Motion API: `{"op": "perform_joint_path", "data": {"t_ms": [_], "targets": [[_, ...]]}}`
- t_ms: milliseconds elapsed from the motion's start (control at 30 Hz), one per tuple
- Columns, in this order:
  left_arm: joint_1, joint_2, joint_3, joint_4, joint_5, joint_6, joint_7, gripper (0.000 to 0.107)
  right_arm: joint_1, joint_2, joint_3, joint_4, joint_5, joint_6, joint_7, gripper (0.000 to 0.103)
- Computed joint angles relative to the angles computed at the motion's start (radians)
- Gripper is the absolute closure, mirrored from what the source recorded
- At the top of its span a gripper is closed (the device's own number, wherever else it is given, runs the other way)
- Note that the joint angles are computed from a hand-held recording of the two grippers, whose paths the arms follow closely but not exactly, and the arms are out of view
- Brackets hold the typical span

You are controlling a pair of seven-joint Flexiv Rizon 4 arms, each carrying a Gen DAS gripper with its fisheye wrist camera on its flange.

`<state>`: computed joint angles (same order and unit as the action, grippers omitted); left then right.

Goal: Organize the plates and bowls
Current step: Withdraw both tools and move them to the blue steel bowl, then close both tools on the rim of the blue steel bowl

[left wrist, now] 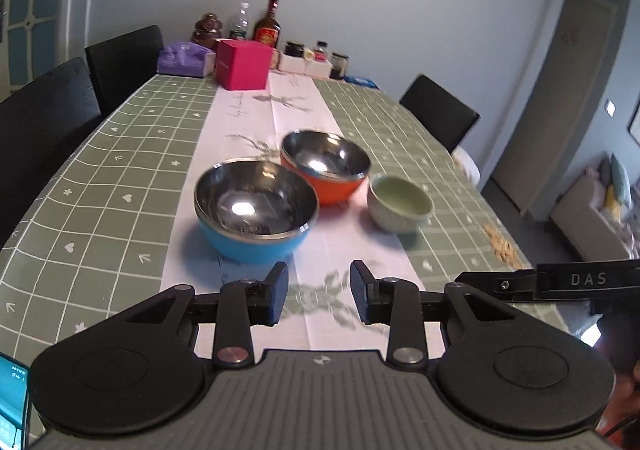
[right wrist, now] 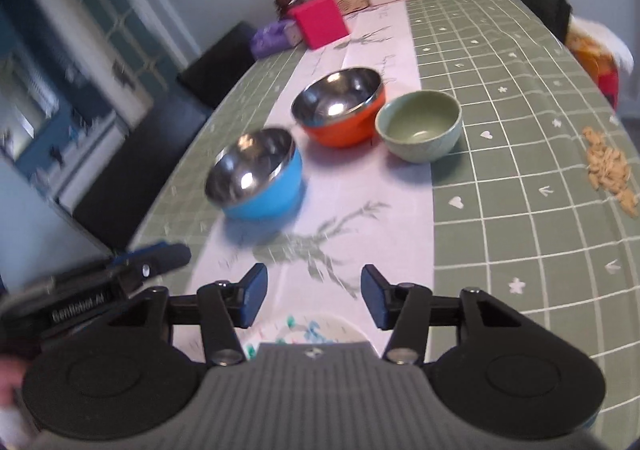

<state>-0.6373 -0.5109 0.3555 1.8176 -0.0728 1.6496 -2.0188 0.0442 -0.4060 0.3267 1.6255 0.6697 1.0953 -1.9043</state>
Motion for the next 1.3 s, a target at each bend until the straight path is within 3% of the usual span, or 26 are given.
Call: {"op": "perform_joint_path", "data": {"t_ms": [233, 267, 400, 567, 667, 933, 1000, 1067, 1300], "targets": [[0.121, -0.003, -0.078, -0.005, -0.04, 0.029, 0.045, 0.067, 0.053, -0.089, -0.018, -0.081, -0.067, 0.042, 0.185, 0.051], [0.147, -0.001, -0.098, -0.006, -0.047, 0.016, 0.06, 0.068, 0.057, -0.1, -0.015, -0.093, -0.082, 0.039, 0.197, 0.051], [0.162, -0.024, -0.064, -0.055, -0.031, -0.075, 0.074, 0.068, 0.082, -0.146, -0.007, -0.142, -0.155, 0.032, 0.231, 0.051], [0.3, -0.057, -0.194, -0.081, -0.037, -0.058, 0.112, 0.068, 0.123, -0.216, -0.015, -0.221, -0.255, 0.011, 0.29, 0.05], [0.337, -0.092, -0.231, -0.104, -0.063, -0.047, 0.123, 0.069, 0.137, -0.263, -0.015, -0.277, -0.295, -0.012, 0.328, 0.05], [0.367, -0.161, -0.26, -0.167, -0.107, -0.077, 0.143, 0.082, 0.17, -0.346, -0.028, -0.376, -0.388, -0.065, 0.415, 0.053], [0.332, -0.172, -0.214, -0.187, -0.098, -0.096, 0.136, 0.086, 0.168, -0.359, -0.022, -0.393, -0.394, -0.078, 0.42, 0.055], [0.304, -0.183, -0.173, -0.209, -0.086, -0.122, 0.12, 0.091, 0.166, -0.369, -0.017, -0.406, -0.396, -0.088, 0.422, 0.058], [0.307, -0.188, -0.168, -0.233, -0.05, -0.151, 0.11, 0.094, 0.175, -0.379, -0.017, -0.422, -0.409, -0.104, 0.417, 0.08]]}}
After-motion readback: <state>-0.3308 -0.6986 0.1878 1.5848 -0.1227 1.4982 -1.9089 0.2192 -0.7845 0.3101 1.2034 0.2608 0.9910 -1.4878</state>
